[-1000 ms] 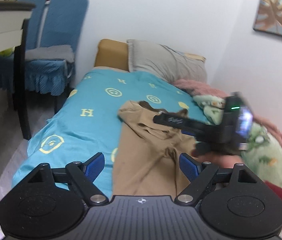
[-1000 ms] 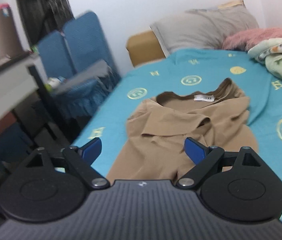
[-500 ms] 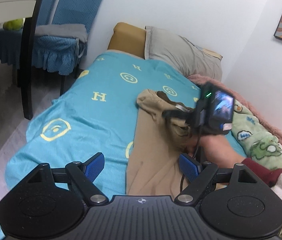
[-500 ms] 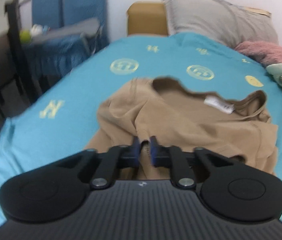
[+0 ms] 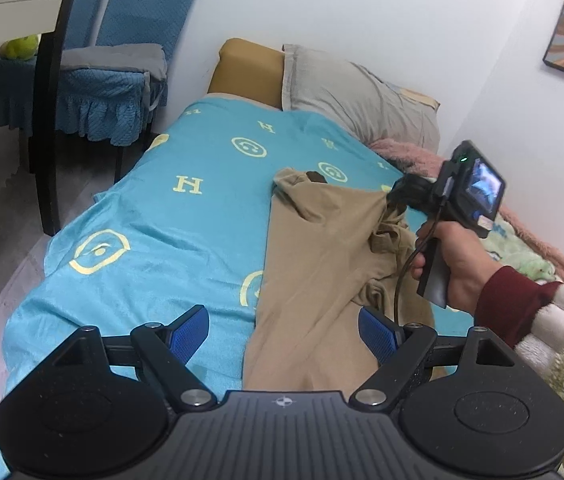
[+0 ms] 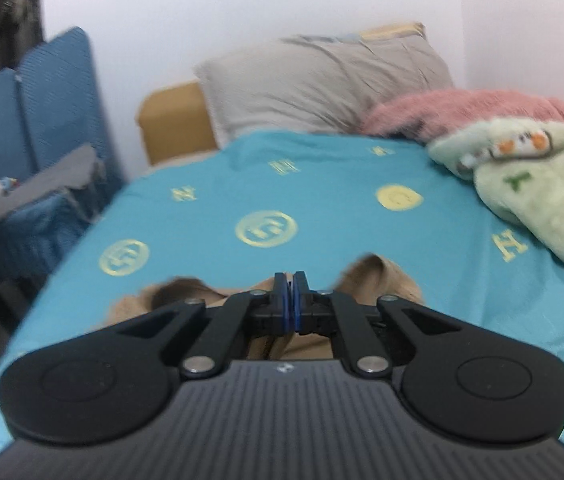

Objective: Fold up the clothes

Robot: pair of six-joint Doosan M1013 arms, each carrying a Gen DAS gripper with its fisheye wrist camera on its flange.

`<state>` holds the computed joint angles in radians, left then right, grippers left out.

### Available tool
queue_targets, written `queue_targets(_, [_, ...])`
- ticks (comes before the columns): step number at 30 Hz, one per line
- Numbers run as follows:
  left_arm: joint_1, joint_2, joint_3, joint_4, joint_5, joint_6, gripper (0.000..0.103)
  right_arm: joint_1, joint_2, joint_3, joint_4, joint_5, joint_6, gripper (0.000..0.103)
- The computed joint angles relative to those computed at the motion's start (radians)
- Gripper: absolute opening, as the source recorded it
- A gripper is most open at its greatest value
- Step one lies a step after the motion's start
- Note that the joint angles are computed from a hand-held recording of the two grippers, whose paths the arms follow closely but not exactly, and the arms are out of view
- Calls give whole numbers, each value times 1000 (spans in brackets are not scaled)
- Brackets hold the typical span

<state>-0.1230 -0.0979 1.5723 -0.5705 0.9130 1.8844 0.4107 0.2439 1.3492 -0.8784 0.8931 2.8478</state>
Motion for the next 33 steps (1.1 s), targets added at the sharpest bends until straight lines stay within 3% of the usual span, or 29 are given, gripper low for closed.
queue_targets(6, [-20, 6, 6, 42, -13, 9, 84, -15, -1, 14, 73, 4, 25, 9])
queue_targets(9, [-26, 5, 11, 45, -29, 29, 84, -9, -21, 12, 126, 6, -45, 10])
queue_targets(10, [-28, 4, 12, 48, -34, 33, 84, -5, -31, 14, 137, 3, -69, 17])
queue_targets(11, [-31, -1, 15, 50, -38, 38, 84, 2, -44, 19, 140, -1, -86, 47])
queue_targets(12, [-33, -5, 17, 52, -42, 43, 84, 13, -62, 29, 132, -8, -87, 66])
queue_targets(13, [-36, -9, 19, 55, -45, 48, 84, 28, -82, 44, 112, -20, -67, 94])
queue_targets(14, [-39, -14, 22, 57, -49, 52, 84, 48, -104, 60, 88, -29, -40, 99])
queue_targets(17, [-44, -30, 31, 60, -62, 66, 84, 117, -162, 83, 49, -14, 0, 100])
queue_targets(27, [-27, -98, 52, 21, -57, 114, 87, 445, -284, 126, -154, 223, 128, 100])
queue_targets(33, [-16, -70, 12, 98, 82, -5, 86, 560, -341, 201, -195, 286, 247, 100])
